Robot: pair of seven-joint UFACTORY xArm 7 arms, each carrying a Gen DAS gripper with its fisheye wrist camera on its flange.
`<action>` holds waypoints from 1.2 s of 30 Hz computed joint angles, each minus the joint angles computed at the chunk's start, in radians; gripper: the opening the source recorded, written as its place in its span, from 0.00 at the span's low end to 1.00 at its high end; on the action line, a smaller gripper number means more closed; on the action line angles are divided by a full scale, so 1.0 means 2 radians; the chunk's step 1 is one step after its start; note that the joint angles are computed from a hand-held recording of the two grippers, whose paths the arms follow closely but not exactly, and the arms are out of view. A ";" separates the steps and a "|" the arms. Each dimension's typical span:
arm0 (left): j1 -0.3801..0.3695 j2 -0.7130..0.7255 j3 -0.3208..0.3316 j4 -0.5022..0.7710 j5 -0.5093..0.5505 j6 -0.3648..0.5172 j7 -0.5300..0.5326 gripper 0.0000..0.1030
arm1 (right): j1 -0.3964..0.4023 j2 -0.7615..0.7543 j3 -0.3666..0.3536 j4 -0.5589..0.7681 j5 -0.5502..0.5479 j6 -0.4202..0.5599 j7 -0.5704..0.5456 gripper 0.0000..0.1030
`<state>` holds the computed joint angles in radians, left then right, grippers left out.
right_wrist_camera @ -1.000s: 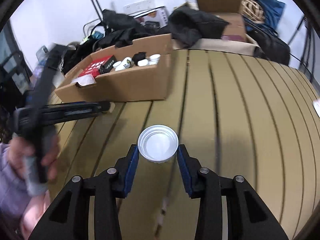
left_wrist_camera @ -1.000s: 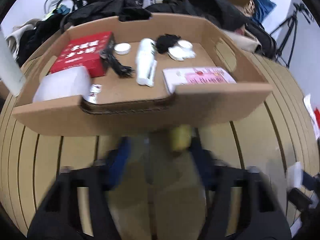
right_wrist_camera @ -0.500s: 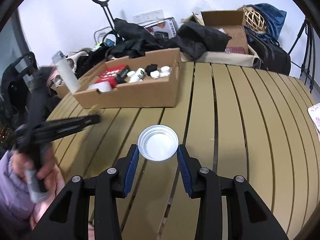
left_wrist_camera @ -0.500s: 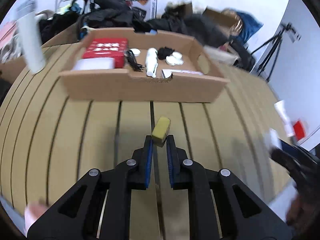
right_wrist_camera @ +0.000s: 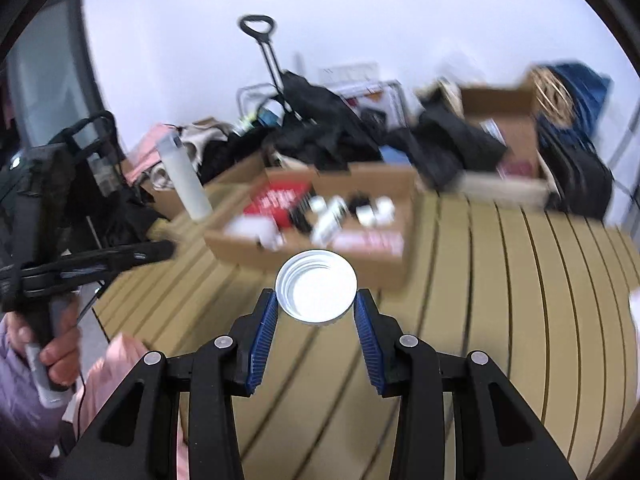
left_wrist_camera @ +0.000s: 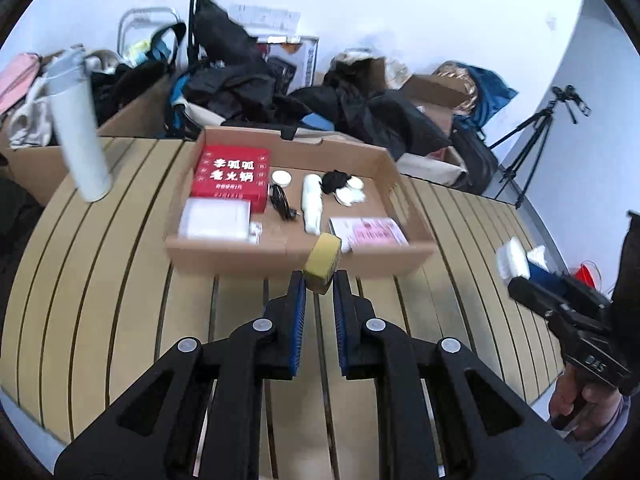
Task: Organize objects
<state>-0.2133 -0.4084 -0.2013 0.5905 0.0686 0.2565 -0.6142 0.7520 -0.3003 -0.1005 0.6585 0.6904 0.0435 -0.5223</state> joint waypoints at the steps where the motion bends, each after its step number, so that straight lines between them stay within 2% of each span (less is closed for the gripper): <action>1: -0.017 0.034 0.024 0.024 -0.017 0.000 0.026 0.10 | 0.001 0.034 -0.008 0.036 -0.005 0.007 -0.004 0.42; 2: -0.025 0.062 0.037 0.045 -0.029 0.000 0.047 0.10 | -0.010 0.061 -0.005 0.067 -0.002 0.020 -0.010 0.42; 4: -0.021 0.121 0.042 0.087 -0.035 0.005 0.067 0.10 | -0.027 0.139 -0.011 0.151 -0.008 0.061 -0.007 0.42; 7: -0.025 0.190 0.049 0.133 -0.084 0.016 0.116 0.10 | -0.052 0.254 -0.018 0.267 -0.086 0.117 0.068 0.42; 10: -0.019 0.238 0.046 0.159 -0.091 0.023 0.127 0.10 | -0.054 0.340 -0.038 0.353 -0.156 0.163 0.146 0.42; 12: -0.011 0.253 0.039 0.160 -0.114 0.004 0.147 0.11 | -0.045 0.382 -0.059 0.394 -0.209 0.189 0.196 0.42; 13: -0.008 0.252 0.034 0.158 -0.128 -0.004 0.162 0.15 | -0.042 0.397 -0.066 0.411 -0.229 0.203 0.216 0.42; 14: -0.007 0.250 0.032 0.159 -0.134 -0.002 0.170 0.23 | -0.049 0.405 -0.059 0.420 -0.237 0.207 0.215 0.42; 15: -0.009 0.246 0.035 0.157 -0.121 -0.004 0.164 0.44 | -0.047 0.408 -0.058 0.422 -0.254 0.205 0.220 0.46; 16: -0.014 0.238 0.042 0.151 -0.088 -0.013 0.145 0.58 | -0.045 0.406 -0.059 0.420 -0.270 0.198 0.228 0.54; 17: -0.016 0.230 0.047 0.146 -0.063 -0.017 0.132 0.59 | -0.039 0.404 -0.063 0.415 -0.289 0.184 0.239 0.62; 18: -0.015 0.216 0.049 0.141 -0.043 -0.015 0.128 0.59 | -0.043 0.398 -0.057 0.411 -0.295 0.179 0.242 0.75; 20: -0.008 0.191 0.051 0.137 -0.029 0.002 0.128 0.65 | -0.075 0.380 -0.020 0.402 -0.277 0.169 0.227 0.76; 23: 0.010 0.151 0.051 0.134 0.012 0.042 0.095 0.86 | -0.117 0.341 0.023 0.388 -0.254 0.167 0.219 0.76; 24: 0.020 0.137 0.049 0.138 0.033 0.065 0.080 0.96 | -0.130 0.332 0.036 0.388 -0.248 0.172 0.214 0.76; 25: 0.034 0.122 0.044 0.144 0.065 0.093 0.054 1.00 | -0.140 0.319 0.046 0.389 -0.246 0.179 0.213 0.76; 28: 0.057 0.097 0.036 0.161 0.114 0.151 0.017 1.00 | -0.142 0.287 0.047 0.395 -0.288 0.207 0.245 0.78; 30: 0.067 0.081 0.032 0.170 0.128 0.192 -0.006 1.00 | -0.140 0.268 0.049 0.397 -0.326 0.226 0.267 0.79; 32: 0.068 0.059 0.037 0.166 0.115 0.214 -0.014 1.00 | -0.143 0.244 0.056 0.384 -0.350 0.233 0.282 0.79; 36: 0.058 0.010 0.043 0.142 0.073 0.235 0.007 1.00 | -0.159 0.189 0.083 0.337 -0.362 0.230 0.299 0.79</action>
